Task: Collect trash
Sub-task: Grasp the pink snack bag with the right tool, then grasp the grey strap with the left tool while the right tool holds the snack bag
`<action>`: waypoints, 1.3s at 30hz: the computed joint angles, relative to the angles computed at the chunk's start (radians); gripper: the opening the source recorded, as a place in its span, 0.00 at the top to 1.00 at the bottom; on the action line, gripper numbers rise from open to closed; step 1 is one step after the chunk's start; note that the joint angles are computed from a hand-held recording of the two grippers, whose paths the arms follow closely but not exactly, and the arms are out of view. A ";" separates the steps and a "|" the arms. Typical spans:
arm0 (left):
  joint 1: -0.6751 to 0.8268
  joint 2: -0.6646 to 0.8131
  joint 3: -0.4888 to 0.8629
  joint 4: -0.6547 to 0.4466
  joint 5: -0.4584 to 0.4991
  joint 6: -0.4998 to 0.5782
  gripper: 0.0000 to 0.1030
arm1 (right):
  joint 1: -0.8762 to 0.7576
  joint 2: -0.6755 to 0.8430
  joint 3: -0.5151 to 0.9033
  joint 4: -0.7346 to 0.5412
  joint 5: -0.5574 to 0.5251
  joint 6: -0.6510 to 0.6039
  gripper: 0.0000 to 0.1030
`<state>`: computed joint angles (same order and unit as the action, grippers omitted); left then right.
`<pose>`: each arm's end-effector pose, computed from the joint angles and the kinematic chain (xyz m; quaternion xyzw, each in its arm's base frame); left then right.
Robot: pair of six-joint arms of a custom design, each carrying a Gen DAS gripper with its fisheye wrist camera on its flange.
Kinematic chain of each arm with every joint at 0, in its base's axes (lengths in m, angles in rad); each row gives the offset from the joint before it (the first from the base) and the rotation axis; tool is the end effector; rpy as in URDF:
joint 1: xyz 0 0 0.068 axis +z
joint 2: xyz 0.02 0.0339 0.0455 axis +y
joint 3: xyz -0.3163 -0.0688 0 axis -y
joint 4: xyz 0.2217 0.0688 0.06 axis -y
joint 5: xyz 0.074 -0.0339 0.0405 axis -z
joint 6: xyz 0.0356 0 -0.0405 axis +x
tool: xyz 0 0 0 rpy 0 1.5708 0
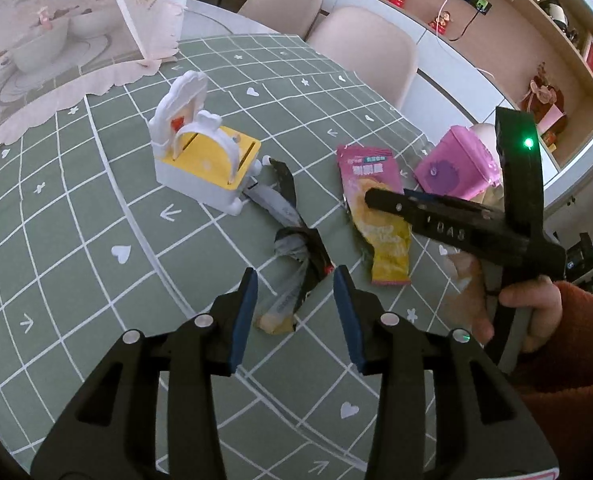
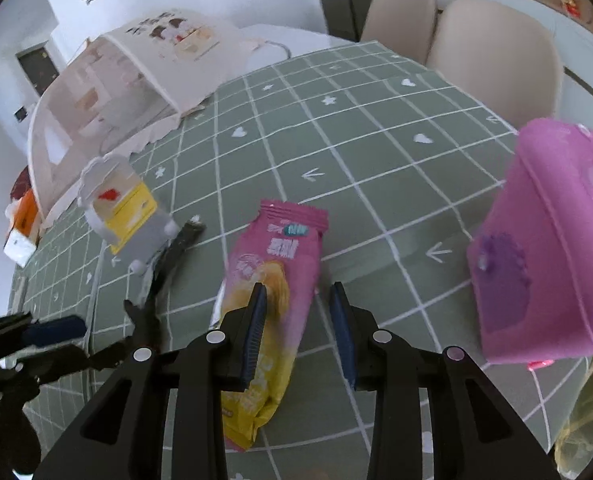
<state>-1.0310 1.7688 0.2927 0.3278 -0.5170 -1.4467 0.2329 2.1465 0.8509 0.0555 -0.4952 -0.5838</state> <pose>0.1209 -0.1676 0.1129 -0.2475 0.9139 -0.1102 0.3024 0.3312 0.0959 0.0821 -0.4168 0.8616 0.2102 0.1993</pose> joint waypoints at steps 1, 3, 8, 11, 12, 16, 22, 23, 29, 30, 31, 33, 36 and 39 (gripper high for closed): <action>0.011 0.004 0.000 0.008 0.007 0.010 0.63 | 0.000 -0.004 -0.006 0.000 -0.002 -0.021 0.78; 0.042 0.020 0.006 0.026 0.025 0.027 0.63 | -0.001 -0.020 -0.023 0.003 0.014 -0.052 0.86; 0.106 0.061 0.020 0.073 0.054 0.038 0.63 | -0.057 -0.106 -0.080 0.011 0.002 -0.111 0.92; 0.141 0.090 0.082 -0.004 0.064 0.045 0.63 | -0.118 -0.130 -0.070 -0.037 -0.013 -0.120 0.92; 0.153 0.102 0.105 -0.029 0.068 0.052 0.63 | -0.135 -0.135 -0.067 -0.049 -0.018 -0.123 0.92; 0.198 0.146 0.153 -0.050 0.106 0.074 0.63 | -0.193 -0.165 -0.082 -0.077 -0.038 -0.163 0.92; 0.191 0.170 0.199 -0.098 0.100 0.080 0.70 | -0.248 -0.176 -0.086 -0.110 -0.065 -0.188 0.92; 0.186 0.168 0.198 -0.093 0.097 0.086 0.70 | -0.256 -0.174 -0.078 -0.121 -0.070 -0.194 0.92; 0.144 0.080 0.235 -0.188 0.028 0.102 0.72 | -0.284 -0.215 -0.054 -0.166 -0.110 -0.196 0.92; 0.141 0.047 0.249 -0.226 0.003 0.109 0.72 | -0.287 -0.229 -0.046 -0.180 -0.118 -0.194 0.92; 0.141 0.022 0.262 -0.257 -0.017 0.117 0.72 | -0.291 -0.248 -0.034 -0.197 -0.133 -0.194 0.92; 0.138 -0.054 0.315 -0.360 -0.081 0.147 0.72 | -0.302 -0.286 -0.006 -0.230 -0.168 -0.192 0.92; 0.133 -0.138 0.402 -0.482 -0.170 0.199 0.72 | -0.324 -0.335 0.046 -0.284 -0.222 -0.188 0.92; 0.128 -0.186 0.489 -0.546 -0.234 0.270 0.72 | -0.358 -0.367 0.104 -0.332 -0.265 -0.178 0.92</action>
